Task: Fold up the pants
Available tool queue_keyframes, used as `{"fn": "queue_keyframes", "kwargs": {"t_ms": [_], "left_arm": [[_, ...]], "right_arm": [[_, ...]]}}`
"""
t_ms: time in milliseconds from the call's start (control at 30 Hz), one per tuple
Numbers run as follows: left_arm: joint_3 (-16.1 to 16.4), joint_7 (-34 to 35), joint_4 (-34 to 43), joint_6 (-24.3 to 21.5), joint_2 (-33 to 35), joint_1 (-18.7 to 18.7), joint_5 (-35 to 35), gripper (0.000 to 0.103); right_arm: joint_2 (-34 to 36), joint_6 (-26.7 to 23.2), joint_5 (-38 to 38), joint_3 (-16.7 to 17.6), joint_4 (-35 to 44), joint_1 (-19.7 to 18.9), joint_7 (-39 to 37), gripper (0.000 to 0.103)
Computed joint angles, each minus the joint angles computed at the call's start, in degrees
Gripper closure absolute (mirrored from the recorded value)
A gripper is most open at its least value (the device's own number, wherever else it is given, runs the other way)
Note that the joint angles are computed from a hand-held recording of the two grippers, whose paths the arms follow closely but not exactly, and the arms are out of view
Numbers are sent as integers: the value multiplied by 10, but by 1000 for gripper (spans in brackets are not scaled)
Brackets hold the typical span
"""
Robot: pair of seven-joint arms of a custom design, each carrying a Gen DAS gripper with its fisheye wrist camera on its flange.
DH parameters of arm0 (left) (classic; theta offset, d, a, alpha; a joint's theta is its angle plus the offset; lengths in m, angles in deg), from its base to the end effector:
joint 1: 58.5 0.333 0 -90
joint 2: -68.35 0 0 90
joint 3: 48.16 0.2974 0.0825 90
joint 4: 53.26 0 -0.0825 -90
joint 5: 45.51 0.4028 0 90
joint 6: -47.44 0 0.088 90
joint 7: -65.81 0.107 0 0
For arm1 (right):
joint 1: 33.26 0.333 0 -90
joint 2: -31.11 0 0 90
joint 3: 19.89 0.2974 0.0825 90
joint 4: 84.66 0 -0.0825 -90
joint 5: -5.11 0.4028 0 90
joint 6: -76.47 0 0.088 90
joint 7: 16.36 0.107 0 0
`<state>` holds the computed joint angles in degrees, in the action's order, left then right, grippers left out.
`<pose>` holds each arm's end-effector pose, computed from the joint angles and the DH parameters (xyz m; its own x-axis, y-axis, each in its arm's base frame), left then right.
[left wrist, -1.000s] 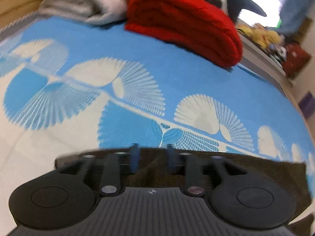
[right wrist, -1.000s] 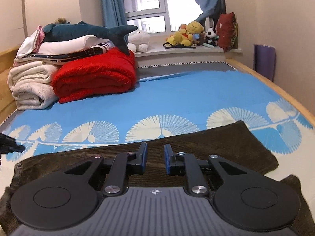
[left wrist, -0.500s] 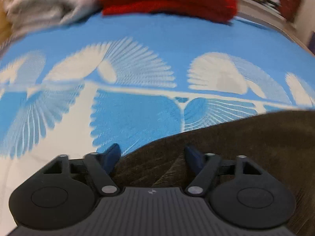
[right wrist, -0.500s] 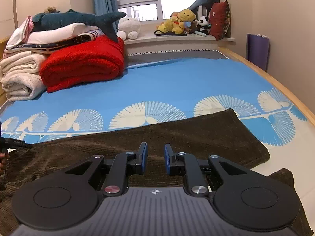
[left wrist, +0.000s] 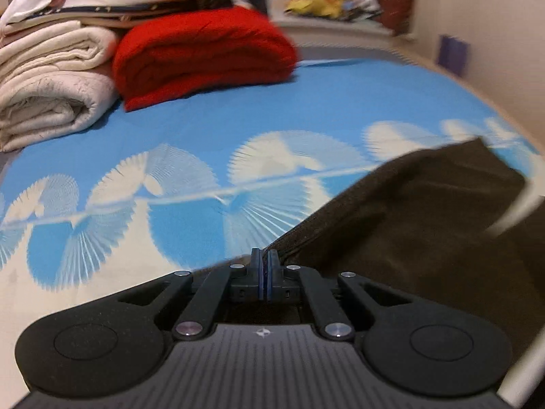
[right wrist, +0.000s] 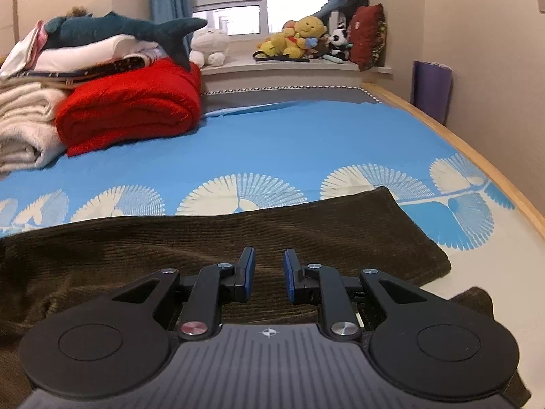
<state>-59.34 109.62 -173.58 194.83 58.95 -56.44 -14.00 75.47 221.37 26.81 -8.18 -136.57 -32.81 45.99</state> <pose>0.5633 -0.1041 0.5350 0.2724 -0.9619 -0.0228 -0.6997 -0.1818 -0.6909 0.8078 0.0942 0.5266 0.4120 -0.9007 -0.1379 -0.5756 -0.1399 -0.8057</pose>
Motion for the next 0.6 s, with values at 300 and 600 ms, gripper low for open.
{"fn": "queue_keyframes", "kwargs": {"t_ms": [300, 600], "left_arm": [[-71, -169, -245, 62, -230, 0, -134, 94], [-18, -148, -293, 81, -200, -14, -337, 56]], "right_arm": [[-106, 29, 44, 9, -162, -27, -49, 83], [-89, 4, 43, -19, -140, -20, 20, 81]]}}
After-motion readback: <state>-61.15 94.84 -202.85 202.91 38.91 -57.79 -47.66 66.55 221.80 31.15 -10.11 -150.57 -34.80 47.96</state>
